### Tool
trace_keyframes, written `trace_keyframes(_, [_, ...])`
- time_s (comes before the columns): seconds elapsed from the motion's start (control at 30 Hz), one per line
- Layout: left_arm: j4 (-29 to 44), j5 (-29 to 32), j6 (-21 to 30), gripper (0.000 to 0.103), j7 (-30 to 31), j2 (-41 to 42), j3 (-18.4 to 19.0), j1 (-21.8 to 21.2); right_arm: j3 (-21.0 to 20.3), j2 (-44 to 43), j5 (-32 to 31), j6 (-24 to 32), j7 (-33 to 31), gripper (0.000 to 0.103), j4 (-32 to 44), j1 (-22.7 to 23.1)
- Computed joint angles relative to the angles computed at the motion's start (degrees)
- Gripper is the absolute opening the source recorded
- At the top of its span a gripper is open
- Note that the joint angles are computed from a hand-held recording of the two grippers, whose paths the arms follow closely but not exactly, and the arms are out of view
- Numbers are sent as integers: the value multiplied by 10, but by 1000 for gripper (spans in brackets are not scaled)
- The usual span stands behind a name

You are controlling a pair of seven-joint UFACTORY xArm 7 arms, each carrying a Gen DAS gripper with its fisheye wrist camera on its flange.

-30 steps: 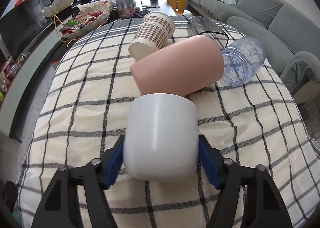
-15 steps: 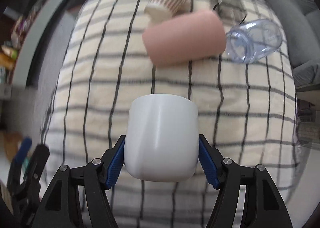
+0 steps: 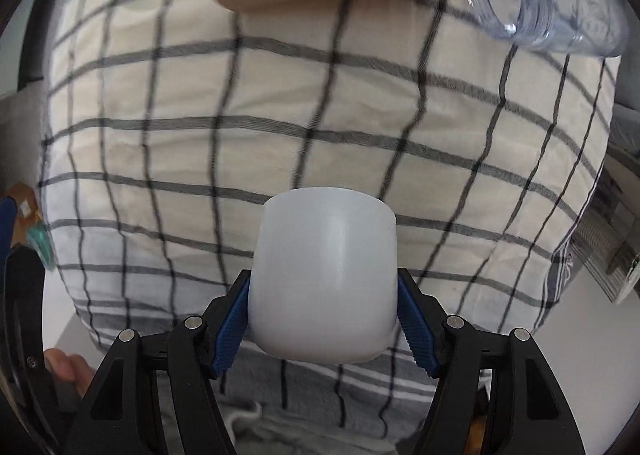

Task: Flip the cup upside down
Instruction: 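Rotate the white cup in the right tool so its bottom faces up, then lower the white cup rim-down onto the cloth and open the right tool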

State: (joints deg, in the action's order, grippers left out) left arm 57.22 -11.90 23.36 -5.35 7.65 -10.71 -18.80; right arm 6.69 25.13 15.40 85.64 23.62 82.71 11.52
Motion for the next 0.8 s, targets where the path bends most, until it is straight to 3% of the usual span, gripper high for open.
trace_keyframes(0.5, [102,3,39,102,7,106,-12,-8,-7,89,17,57,-27,68,59,-38])
trace_keyframes(0.63, [100,3,40,102,9,105,-13,-7,-5,68,10,26,-26,88,32,-27])
trace_keyframes(0.8, [76,14,22,102,4,76,-9,-12,-4,32,0,5,-10,91,18,-14])
